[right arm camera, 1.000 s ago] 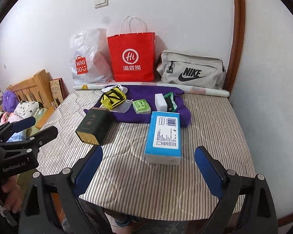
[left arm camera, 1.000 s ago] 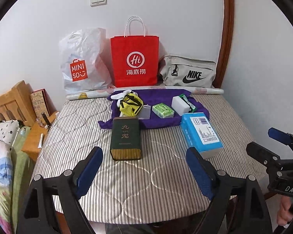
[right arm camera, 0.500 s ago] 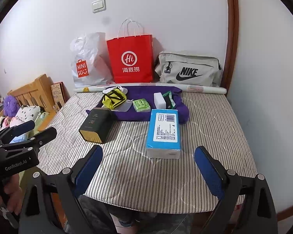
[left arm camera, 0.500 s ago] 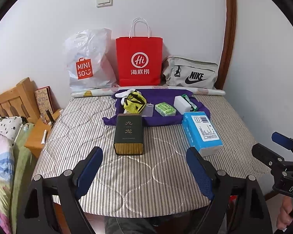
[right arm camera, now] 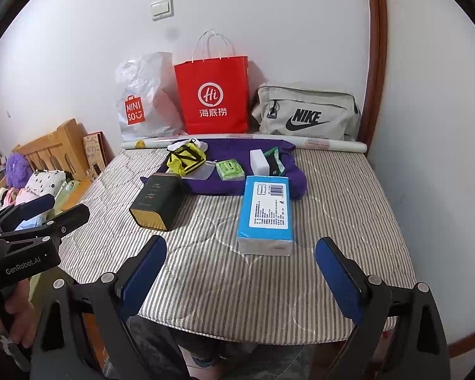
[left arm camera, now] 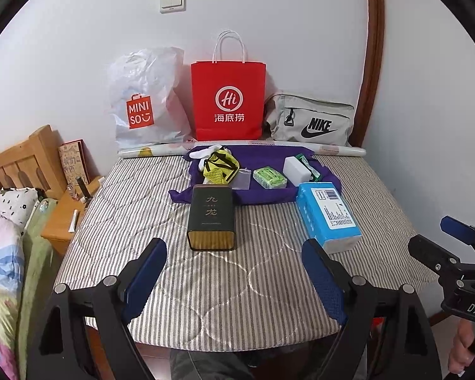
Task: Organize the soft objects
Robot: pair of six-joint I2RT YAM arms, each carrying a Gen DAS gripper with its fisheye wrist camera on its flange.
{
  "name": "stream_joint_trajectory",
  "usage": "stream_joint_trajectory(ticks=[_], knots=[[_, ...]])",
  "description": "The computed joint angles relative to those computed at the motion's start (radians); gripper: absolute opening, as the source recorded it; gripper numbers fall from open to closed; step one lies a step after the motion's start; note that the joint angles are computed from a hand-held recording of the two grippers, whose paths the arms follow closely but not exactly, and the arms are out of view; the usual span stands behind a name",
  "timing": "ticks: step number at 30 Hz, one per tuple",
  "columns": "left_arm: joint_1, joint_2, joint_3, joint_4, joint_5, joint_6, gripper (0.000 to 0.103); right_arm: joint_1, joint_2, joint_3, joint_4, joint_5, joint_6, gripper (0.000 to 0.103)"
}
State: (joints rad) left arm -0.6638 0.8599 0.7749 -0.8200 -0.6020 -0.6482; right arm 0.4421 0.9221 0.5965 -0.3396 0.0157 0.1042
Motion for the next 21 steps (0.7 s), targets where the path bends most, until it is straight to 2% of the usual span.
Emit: stream_joint_trajectory(ticks=[21], knots=[[-0.018, 0.012, 0.008, -0.01, -0.005, -0.012, 0.086, -0.005, -0.016, 0.0, -0.011, -0.006, -0.003, 0.094]])
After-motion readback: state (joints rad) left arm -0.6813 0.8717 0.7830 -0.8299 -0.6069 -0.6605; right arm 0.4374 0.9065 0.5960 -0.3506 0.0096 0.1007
